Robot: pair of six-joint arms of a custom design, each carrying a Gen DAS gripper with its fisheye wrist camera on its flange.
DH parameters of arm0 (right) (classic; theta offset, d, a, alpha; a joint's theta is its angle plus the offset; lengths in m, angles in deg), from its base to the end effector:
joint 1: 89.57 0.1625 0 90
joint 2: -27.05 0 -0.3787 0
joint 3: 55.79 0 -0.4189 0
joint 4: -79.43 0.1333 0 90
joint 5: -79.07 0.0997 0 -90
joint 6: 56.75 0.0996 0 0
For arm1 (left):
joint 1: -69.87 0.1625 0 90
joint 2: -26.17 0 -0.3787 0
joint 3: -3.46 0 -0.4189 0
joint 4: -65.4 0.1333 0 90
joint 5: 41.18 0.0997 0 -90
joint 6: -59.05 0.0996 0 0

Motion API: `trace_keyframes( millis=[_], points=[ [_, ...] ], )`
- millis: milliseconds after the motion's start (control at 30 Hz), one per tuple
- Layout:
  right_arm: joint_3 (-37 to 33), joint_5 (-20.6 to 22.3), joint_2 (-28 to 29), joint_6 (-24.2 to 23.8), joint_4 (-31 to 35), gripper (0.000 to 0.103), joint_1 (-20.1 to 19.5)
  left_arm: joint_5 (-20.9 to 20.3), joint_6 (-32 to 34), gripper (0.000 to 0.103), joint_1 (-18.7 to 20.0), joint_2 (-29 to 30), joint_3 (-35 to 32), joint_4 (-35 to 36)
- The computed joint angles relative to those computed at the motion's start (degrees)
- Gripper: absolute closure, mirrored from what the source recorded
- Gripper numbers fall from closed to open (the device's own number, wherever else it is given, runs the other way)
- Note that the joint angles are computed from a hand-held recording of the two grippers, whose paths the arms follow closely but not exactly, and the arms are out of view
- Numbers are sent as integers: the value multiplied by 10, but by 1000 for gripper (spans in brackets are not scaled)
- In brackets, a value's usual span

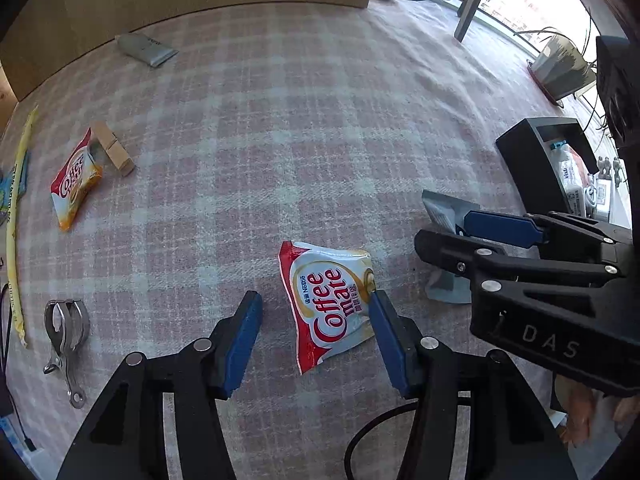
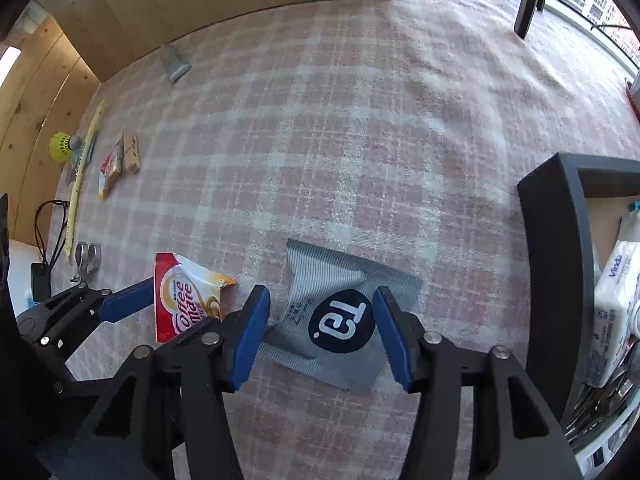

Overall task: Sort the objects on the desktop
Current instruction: 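Grasp the coffee sachet with the left gripper while the right grasps the grey pouch, then carry the sachet and grey pouch to the tray and release them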

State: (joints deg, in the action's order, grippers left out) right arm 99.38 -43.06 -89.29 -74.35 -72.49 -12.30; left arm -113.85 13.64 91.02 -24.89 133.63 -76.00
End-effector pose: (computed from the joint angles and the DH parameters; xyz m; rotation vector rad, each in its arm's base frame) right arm 0.0160 -0.2938 0.2007 -0.0405 -2.4883 0.3027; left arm -0.2781 -0.2823 -0.0848 0.6180 2.5025 0.0151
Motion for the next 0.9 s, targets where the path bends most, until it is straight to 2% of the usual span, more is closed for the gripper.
trace_keyframes(
  millis=[67, 133, 200, 300, 567, 600, 700, 900],
  points=[
    [6, 8, -14, -19, 3, 68, -6, 8, 1, 48, -4, 2, 3, -7],
    [11, 12, -32, -37, 10, 74, -11, 12, 1, 54, -7, 0, 10, -23],
    [19, 18, -58, -48, 19, 79, -18, 4, 8, 78, -3, 0, 15, -50],
    [29, 45, -110, -53, 51, 84, -39, 6, -8, 84, -14, 6, 20, -69],
    [26, 140, -310, -93, 210, 95, -115, -9, -21, 93, -10, -44, 45, -78],
    [20, 146, -317, -86, 220, 96, -111, -11, -3, 94, 5, -43, 38, -81],
    [20, 179, -396, -92, 286, 96, -133, -19, 6, 98, 6, -49, 32, -80],
    [10, 241, -533, -112, 387, 96, -182, -39, 33, 99, -21, -33, 1, -84]
  ],
)
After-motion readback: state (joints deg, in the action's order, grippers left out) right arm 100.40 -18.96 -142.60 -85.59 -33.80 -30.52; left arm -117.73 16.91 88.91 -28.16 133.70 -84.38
